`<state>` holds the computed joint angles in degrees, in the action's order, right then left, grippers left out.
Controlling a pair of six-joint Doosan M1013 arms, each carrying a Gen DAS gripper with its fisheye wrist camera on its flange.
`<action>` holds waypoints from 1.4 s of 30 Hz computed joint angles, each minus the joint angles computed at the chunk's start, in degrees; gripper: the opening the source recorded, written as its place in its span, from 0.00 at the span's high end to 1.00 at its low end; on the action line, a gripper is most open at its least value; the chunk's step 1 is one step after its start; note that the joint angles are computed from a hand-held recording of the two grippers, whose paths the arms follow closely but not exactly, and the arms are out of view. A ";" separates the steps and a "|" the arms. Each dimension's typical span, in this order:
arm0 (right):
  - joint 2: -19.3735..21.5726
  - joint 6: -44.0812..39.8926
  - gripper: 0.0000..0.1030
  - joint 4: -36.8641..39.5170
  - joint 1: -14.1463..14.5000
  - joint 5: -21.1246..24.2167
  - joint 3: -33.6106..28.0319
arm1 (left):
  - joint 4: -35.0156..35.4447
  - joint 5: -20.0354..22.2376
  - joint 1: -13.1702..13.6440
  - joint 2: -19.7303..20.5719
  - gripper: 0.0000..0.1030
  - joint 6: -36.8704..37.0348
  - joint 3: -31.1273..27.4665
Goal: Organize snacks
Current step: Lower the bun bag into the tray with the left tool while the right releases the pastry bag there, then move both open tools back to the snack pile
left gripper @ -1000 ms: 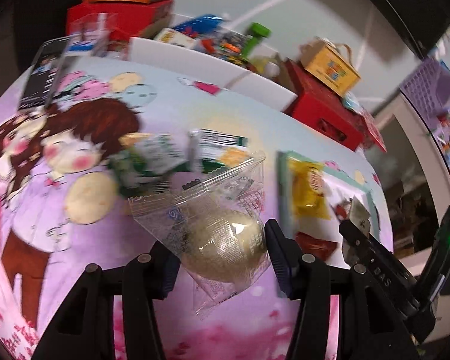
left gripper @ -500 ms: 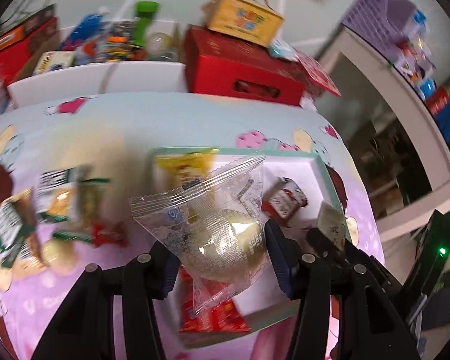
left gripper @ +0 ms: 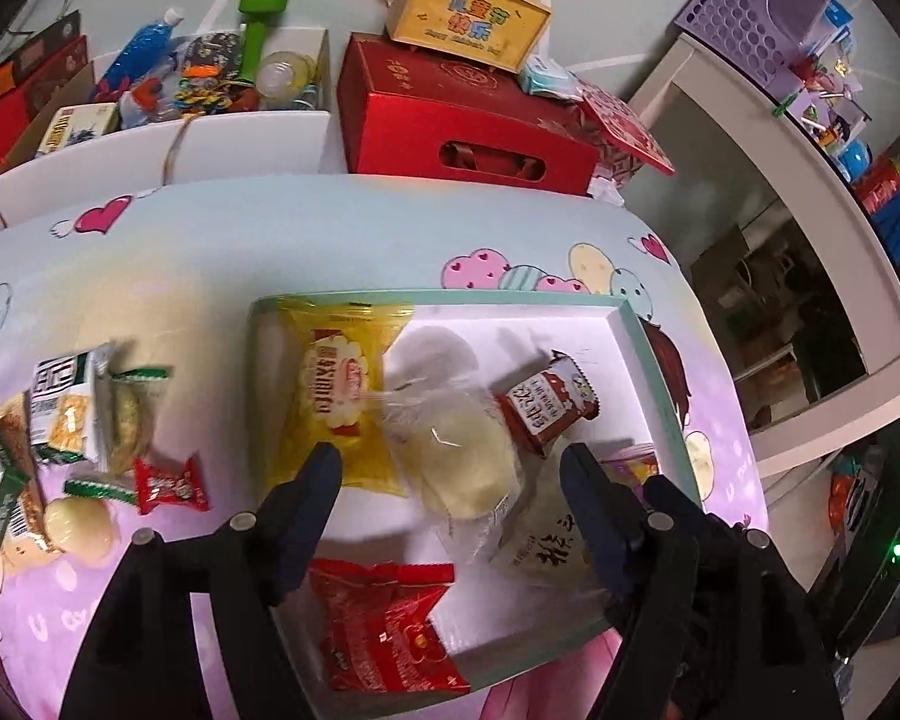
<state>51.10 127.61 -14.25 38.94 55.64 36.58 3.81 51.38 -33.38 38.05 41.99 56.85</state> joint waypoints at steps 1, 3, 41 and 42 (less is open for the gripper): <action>0.04 0.02 0.38 -0.03 0.00 0.12 -0.09 | 0.62 -0.13 -0.03 -0.34 0.26 -0.64 0.54; 0.19 0.21 0.23 0.02 -0.01 0.55 -0.33 | 2.39 -0.40 -0.08 -1.27 0.19 -2.60 2.13; 3.94 -9.84 0.00 6.73 3.24 -3.72 -7.50 | 31.14 4.02 -0.01 -16.75 0.08 -35.44 26.97; 4.47 -11.06 0.00 7.57 3.51 -3.51 -8.50 | 31.32 4.39 0.20 -17.39 0.08 -36.86 27.80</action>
